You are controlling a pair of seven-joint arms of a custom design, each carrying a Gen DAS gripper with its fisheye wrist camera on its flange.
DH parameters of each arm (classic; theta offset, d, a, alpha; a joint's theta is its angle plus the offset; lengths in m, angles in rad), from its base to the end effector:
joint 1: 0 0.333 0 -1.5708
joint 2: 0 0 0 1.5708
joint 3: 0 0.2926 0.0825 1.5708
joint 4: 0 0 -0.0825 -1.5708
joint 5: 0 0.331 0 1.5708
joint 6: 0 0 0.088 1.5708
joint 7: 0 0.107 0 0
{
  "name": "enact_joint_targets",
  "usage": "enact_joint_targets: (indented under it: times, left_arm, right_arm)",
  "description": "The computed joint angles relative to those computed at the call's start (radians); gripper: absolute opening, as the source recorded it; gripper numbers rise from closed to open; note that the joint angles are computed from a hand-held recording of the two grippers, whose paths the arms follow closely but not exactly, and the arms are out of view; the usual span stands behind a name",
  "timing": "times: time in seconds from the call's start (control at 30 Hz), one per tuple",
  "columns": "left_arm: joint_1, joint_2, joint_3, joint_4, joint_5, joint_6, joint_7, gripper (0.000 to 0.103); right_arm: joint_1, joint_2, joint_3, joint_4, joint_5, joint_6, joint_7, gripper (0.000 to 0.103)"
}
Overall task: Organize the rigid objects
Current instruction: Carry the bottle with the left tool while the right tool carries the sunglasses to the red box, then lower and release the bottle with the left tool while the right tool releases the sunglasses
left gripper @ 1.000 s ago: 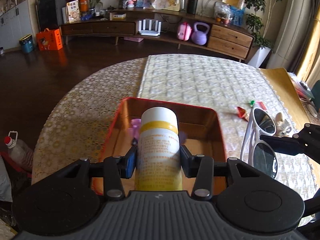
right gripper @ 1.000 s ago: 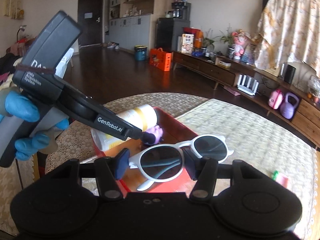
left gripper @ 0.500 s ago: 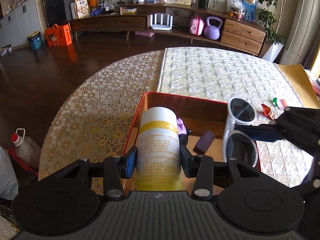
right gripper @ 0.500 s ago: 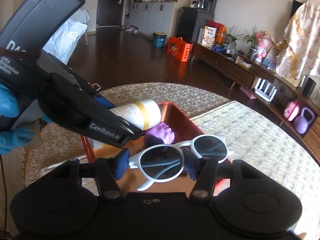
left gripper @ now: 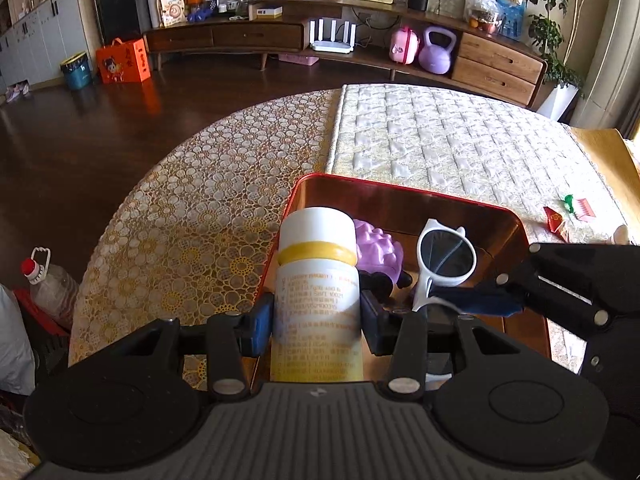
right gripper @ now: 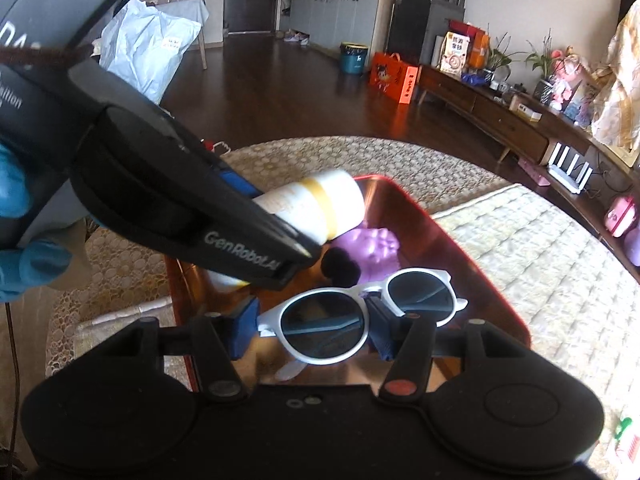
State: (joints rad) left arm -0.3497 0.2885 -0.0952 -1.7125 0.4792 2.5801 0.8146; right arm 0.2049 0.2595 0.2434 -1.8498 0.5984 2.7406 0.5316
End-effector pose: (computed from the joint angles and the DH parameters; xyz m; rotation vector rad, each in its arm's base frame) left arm 0.5669 -0.2720 0.4847 -1.8457 1.8622 -0.6775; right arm 0.5655 0.2335 0.4583 -2.3222 0.7089 -0.4051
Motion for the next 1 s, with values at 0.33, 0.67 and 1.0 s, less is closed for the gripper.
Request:
enact_joint_targets:
  times: [0.33, 0.67, 1.0]
  left_arm:
    - [-0.016, 0.072, 0.011, 0.090, -0.008, -0.024, 0.026, 0.044]
    - [-0.028, 0.102, 0.022, 0.121, -0.045, -0.047, 0.056, 0.044]
    - [-0.036, 0.082, 0.025, 0.104, -0.036, -0.030, 0.031, 0.060]
  right_arm:
    - [0.010, 0.006, -0.014, -0.008, -0.041, 0.003, 0.103, 0.057]
    - [0.014, -0.023, -0.032, -0.027, -0.063, -0.022, 0.203, 0.062]
    - [0.000, -0.109, -0.037, -0.113, 0.094, 0.021, 0.119, 0.068]
